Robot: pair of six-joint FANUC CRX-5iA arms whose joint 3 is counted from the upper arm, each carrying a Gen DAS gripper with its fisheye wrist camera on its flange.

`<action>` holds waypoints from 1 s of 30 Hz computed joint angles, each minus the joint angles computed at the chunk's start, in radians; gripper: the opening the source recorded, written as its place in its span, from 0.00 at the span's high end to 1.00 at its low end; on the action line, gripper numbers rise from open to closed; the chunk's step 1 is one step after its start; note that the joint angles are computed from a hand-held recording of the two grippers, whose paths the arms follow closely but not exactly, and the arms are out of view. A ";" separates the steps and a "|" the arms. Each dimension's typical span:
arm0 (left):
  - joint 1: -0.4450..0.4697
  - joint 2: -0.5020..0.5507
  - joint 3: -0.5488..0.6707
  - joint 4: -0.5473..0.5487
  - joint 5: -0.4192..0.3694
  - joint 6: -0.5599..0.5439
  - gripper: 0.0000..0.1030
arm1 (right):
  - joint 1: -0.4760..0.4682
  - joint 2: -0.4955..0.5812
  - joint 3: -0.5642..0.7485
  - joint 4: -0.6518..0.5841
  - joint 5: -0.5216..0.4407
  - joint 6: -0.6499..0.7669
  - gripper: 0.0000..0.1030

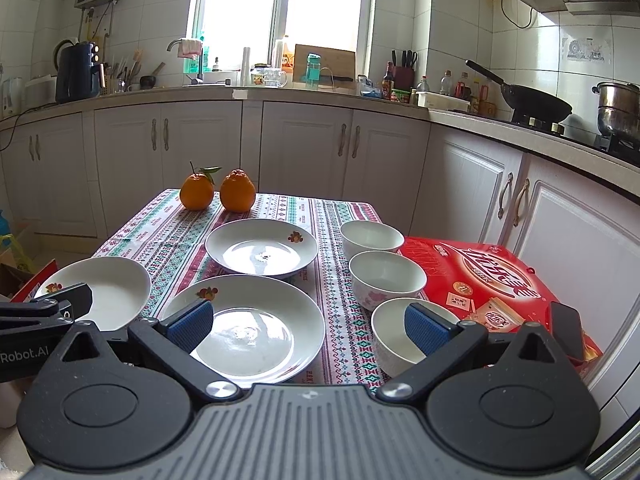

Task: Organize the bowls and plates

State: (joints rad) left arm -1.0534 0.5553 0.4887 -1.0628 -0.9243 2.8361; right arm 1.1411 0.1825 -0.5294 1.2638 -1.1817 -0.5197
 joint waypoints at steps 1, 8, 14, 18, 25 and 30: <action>0.000 0.000 0.000 0.001 0.000 0.000 0.01 | 0.000 0.000 0.000 0.000 -0.001 0.001 0.00; 0.000 -0.001 -0.002 0.000 0.002 0.000 0.01 | 0.001 0.003 0.000 0.001 -0.004 -0.001 0.00; 0.000 -0.001 -0.001 0.002 0.002 0.000 0.01 | 0.004 0.005 0.004 -0.003 -0.010 0.001 0.00; 0.000 -0.001 -0.002 0.001 0.004 0.000 0.01 | 0.004 0.005 0.003 -0.002 -0.009 0.000 0.00; 0.006 -0.009 -0.016 0.010 0.025 0.001 0.01 | 0.005 0.005 0.004 -0.008 -0.014 0.002 0.00; 0.008 -0.014 -0.023 0.006 0.033 0.005 0.01 | 0.004 0.004 0.004 -0.008 -0.015 0.003 0.00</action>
